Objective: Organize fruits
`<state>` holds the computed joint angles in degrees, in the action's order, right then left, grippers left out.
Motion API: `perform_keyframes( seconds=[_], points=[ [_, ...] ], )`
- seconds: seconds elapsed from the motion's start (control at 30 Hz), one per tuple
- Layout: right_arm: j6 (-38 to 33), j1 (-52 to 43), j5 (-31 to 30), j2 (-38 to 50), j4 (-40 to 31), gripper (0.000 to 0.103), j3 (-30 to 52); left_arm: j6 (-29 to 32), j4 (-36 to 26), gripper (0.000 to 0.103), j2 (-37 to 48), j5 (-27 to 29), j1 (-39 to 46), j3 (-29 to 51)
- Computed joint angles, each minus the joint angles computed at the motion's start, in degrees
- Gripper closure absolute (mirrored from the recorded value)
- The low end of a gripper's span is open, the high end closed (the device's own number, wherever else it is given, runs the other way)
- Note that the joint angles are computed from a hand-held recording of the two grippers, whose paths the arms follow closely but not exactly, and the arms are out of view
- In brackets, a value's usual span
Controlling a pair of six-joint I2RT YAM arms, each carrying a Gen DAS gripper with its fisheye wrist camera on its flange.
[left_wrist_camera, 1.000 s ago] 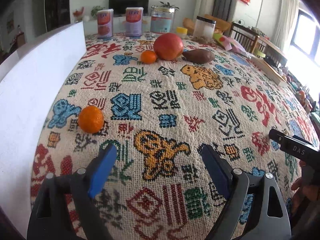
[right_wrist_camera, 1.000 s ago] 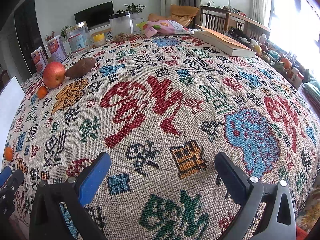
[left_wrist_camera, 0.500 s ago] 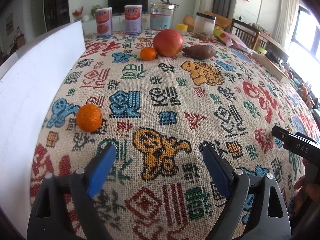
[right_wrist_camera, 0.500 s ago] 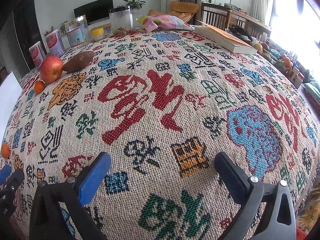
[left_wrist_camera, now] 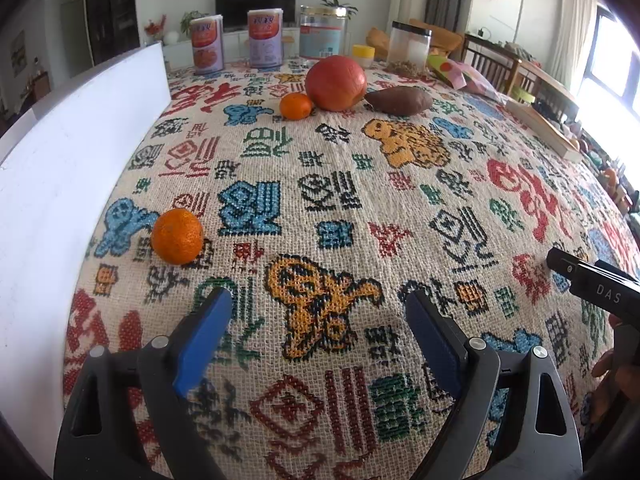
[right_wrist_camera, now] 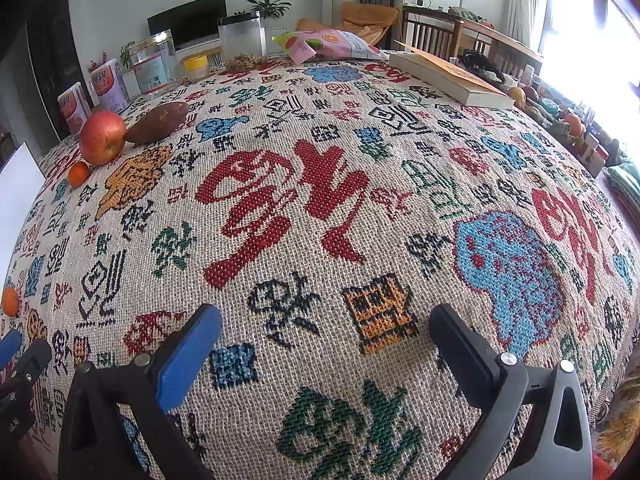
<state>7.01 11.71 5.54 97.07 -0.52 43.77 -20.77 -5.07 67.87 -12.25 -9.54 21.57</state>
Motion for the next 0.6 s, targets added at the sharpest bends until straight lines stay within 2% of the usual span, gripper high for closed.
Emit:
perform_keyframes(
  seconds=[0.6],
  points=[
    [0.0,0.0,0.0,0.1,-0.1,0.0,0.1,-0.2,-0.3,0.013,0.3,-0.5,-0.5,0.3]
  ],
)
